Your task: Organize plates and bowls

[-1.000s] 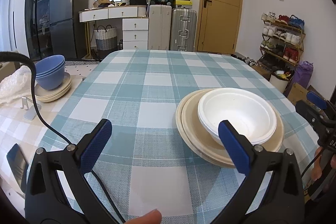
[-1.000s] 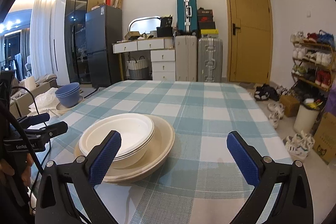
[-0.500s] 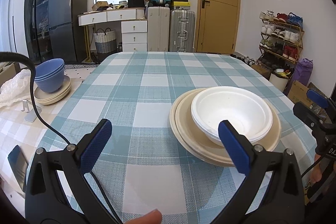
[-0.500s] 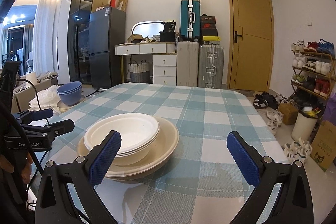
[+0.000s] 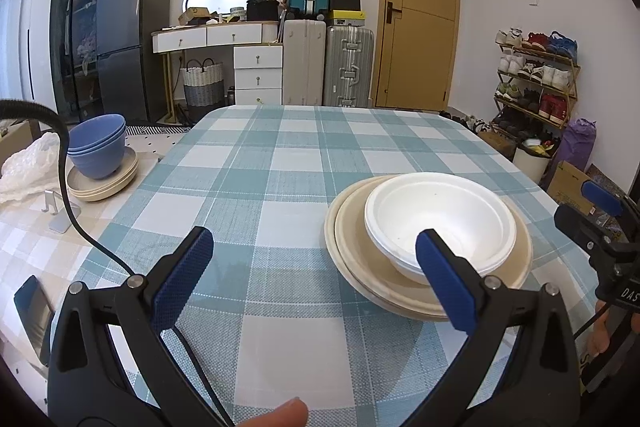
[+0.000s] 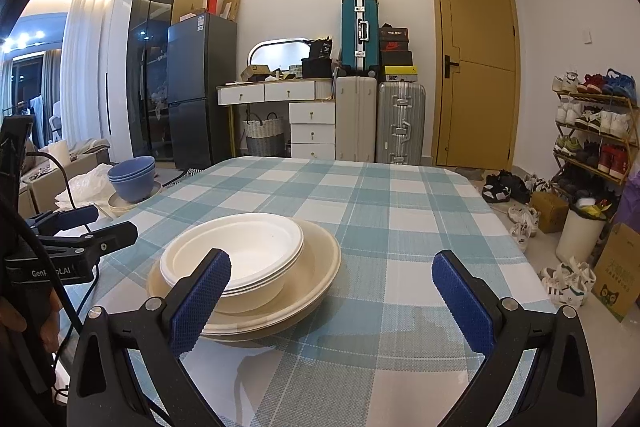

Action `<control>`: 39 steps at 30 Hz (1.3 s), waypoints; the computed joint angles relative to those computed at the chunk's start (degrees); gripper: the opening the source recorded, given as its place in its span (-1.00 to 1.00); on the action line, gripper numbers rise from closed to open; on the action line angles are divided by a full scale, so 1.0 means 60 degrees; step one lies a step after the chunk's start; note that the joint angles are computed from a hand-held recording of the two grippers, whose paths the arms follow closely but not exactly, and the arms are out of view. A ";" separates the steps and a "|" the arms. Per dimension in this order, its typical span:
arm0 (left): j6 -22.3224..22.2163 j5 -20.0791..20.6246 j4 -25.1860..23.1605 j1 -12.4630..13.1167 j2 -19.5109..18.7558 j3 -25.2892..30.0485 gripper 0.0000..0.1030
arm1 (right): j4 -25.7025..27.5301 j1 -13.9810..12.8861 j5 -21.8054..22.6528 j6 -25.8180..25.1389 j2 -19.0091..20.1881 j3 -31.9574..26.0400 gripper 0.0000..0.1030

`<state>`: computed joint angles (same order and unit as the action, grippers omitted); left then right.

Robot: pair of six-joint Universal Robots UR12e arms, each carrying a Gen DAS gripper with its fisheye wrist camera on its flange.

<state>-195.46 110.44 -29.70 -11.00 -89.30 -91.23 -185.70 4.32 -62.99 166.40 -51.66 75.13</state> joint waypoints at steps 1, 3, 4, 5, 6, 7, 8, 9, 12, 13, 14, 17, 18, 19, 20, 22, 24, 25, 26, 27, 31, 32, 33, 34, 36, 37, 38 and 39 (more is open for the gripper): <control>0.0009 0.0006 -0.0001 -0.0004 -0.0001 0.0004 0.96 | -0.0011 0.0001 -0.0006 -0.0005 -0.0004 0.0006 0.99; 0.0039 0.0024 0.0034 -0.0013 -0.0008 0.0003 0.96 | 0.0000 0.0000 0.0004 0.0010 -0.0006 0.0008 0.99; 0.0035 0.0031 0.0030 -0.0018 -0.0003 0.0005 0.96 | 0.0011 0.0001 0.0007 0.0016 -0.0009 0.0011 0.99; 0.0040 0.0021 0.0042 -0.0016 -0.0003 0.0002 0.96 | -0.0006 0.0003 -0.0006 0.0013 -0.0011 0.0016 0.99; 0.0048 0.0005 0.0049 -0.0019 0.0003 -0.0002 0.96 | -0.0015 0.0006 -0.0012 0.0020 -0.0016 0.0027 0.99; 0.0065 0.0024 0.0052 -0.0024 -0.0006 0.0003 0.96 | -0.0014 0.0007 -0.0014 0.0020 -0.0020 0.0030 0.99; 0.0064 0.0024 0.0060 -0.0026 -0.0007 0.0009 0.96 | -0.0009 0.0005 -0.0008 0.0015 -0.0019 0.0029 0.99; 0.0064 0.0016 0.0068 -0.0024 -0.0008 0.0008 0.96 | -0.0008 0.0002 0.0005 0.0016 -0.0018 0.0027 0.99; 0.0062 0.0017 0.0051 -0.0028 -0.0005 0.0009 0.96 | -0.0013 0.0003 -0.0001 0.0020 -0.0018 0.0028 0.99; 0.0051 0.0026 0.0044 -0.0031 -0.0007 0.0012 0.96 | -0.0013 0.0003 -0.0001 0.0020 -0.0018 0.0028 0.99; 0.0052 0.0024 0.0037 -0.0030 -0.0009 0.0015 0.96 | -0.0021 0.0004 -0.0007 0.0024 -0.0015 0.0025 0.99; 0.0052 0.0020 0.0040 -0.0033 -0.0007 0.0012 0.96 | -0.0012 0.0003 -0.0003 0.0022 -0.0016 0.0025 0.99; 0.0052 0.0036 0.0046 -0.0036 -0.0006 0.0009 0.96 | -0.0005 0.0006 -0.0004 0.0022 -0.0017 0.0027 0.99; 0.0055 0.0042 0.0046 -0.0039 -0.0011 0.0015 0.96 | 0.0009 0.0006 0.0000 0.0021 -0.0020 0.0028 0.99; 0.0061 0.0031 0.0052 -0.0036 -0.0009 0.0011 0.96 | -0.0007 0.0002 0.0007 0.0026 -0.0022 0.0035 0.99; 0.0051 0.0029 0.0055 -0.0036 -0.0006 0.0005 0.96 | -0.0029 0.0002 0.0022 0.0028 -0.0019 0.0033 0.99; 0.0043 0.0026 0.0074 -0.0038 -0.0014 0.0009 0.96 | -0.0068 0.0005 0.0014 0.0031 -0.0026 0.0042 0.99; 0.0045 0.0033 0.0074 -0.0038 -0.0015 0.0013 0.96 | -0.0095 0.0010 0.0002 0.0031 -0.0029 0.0047 0.99; 0.0052 0.0031 0.0076 -0.0037 -0.0010 0.0008 0.96 | -0.0107 0.0018 -0.0020 0.0035 -0.0035 0.0053 0.99; 0.0056 0.0016 0.0067 -0.0035 -0.0007 0.0007 0.96 | -0.0115 0.0021 -0.0033 0.0049 -0.0038 0.0057 0.99; 0.0054 0.0036 0.0058 -0.0039 -0.0012 0.0013 0.96 | -0.0079 0.0032 -0.0057 0.0088 -0.0046 0.0055 0.99; 0.0054 0.0036 0.0058 -0.0039 -0.0012 0.0013 0.96 | -0.0080 0.0031 -0.0058 0.0085 -0.0046 0.0054 0.99; 0.0053 0.0034 0.0069 -0.0042 -0.0008 0.0005 0.96 | -0.0083 0.0029 -0.0050 0.0086 -0.0044 0.0052 0.99; 0.0053 0.0045 0.0070 -0.0045 -0.0013 0.0010 0.96 | -0.0091 0.0032 -0.0058 0.0089 -0.0042 0.0051 0.99; 0.0050 0.0034 0.0072 -0.0044 -0.0009 0.0004 0.96 | -0.0068 0.0035 -0.0053 0.0086 -0.0041 0.0045 0.99; 0.0045 0.0048 0.0066 -0.0047 -0.0010 0.0006 0.96 | -0.0062 0.0030 -0.0047 0.0087 -0.0045 0.0050 0.99; 0.0042 0.0047 0.0063 -0.0049 -0.0017 0.0013 0.96 | -0.0058 0.0029 -0.0049 0.0082 -0.0048 0.0054 0.99; 0.0054 0.0034 0.0059 -0.0045 -0.0008 0.0006 0.96 | -0.0050 0.0034 -0.0052 0.0081 -0.0051 0.0056 0.99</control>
<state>-195.14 110.65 -29.35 -11.27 -89.35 -91.20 -185.99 4.53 -63.30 166.89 -51.97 75.46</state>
